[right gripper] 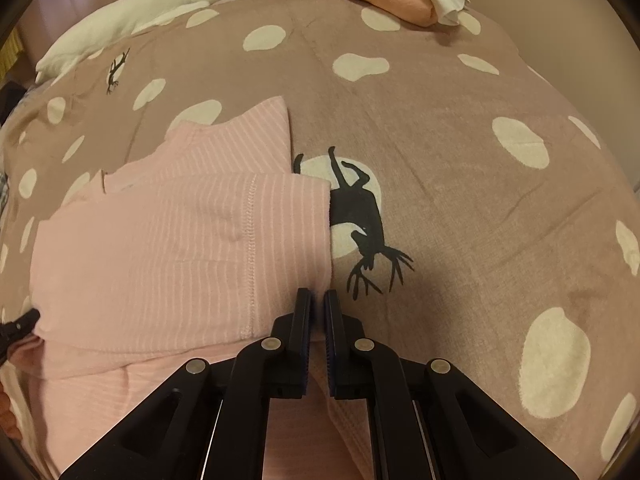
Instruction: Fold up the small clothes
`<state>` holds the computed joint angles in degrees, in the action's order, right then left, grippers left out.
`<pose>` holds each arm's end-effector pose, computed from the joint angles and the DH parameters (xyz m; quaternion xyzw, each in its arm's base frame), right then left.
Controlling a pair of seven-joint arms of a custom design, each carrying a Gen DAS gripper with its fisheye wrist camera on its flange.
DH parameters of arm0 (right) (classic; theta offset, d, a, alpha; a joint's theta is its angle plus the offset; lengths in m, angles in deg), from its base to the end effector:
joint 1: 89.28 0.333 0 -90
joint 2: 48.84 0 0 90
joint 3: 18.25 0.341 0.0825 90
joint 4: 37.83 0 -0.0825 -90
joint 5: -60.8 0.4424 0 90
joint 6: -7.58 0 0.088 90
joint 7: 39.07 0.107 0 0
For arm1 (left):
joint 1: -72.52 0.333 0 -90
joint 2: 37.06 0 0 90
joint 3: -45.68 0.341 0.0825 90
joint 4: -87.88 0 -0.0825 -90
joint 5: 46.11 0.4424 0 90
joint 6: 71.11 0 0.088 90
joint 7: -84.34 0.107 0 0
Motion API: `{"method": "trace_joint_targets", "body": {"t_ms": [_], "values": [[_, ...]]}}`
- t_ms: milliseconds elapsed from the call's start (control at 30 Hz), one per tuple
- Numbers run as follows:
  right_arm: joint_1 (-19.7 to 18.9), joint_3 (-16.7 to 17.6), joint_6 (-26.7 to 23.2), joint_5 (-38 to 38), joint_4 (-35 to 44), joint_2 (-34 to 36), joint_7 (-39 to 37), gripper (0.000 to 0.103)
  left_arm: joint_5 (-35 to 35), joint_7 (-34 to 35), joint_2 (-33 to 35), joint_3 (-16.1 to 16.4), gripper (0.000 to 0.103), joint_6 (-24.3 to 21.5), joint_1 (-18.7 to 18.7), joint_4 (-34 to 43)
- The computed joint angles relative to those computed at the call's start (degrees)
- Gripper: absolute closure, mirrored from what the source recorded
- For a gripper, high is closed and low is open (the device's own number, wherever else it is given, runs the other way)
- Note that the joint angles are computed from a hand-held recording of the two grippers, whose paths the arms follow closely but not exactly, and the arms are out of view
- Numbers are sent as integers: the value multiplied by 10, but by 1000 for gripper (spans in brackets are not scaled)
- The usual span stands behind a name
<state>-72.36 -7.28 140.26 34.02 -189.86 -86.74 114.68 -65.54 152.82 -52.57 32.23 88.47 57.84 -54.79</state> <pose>0.3688 0.1854 0.4720 -0.5378 0.7925 -0.2495 0.1434 0.4660 -0.2343 0.4340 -0.7296 0.6218 -0.2832 0.0300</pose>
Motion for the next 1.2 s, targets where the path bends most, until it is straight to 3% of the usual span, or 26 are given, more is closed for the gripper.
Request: {"method": "trace_joint_targets", "body": {"t_ms": [467,700,767,933,1000,1033,1200], "values": [[-6,7,2,-12,-3,0,16,98,70,-65,-1,-26,94,4,23,-2],[-5,9,-4,-19,-3,-4,21,96,134,-118,-28,-42,94,-28,30,-7],[-2,14,-16,-21,-7,-20,25,84,125,-108,-50,-34,85,-39,18,-17],[35,-6,-18,18,-38,-94,2,66,74,-71,-148,-15,36,-38,-19,-73],[49,-2,-16,29,-53,-136,-11,43,61,-54,-187,-10,24,-42,-31,-93],[53,9,-20,28,-59,-159,-12,39,50,-42,-209,-4,18,-43,-42,-106],[97,40,-51,43,-89,-259,-18,26,-14,5,-288,26,11,-62,-93,-161]]}}
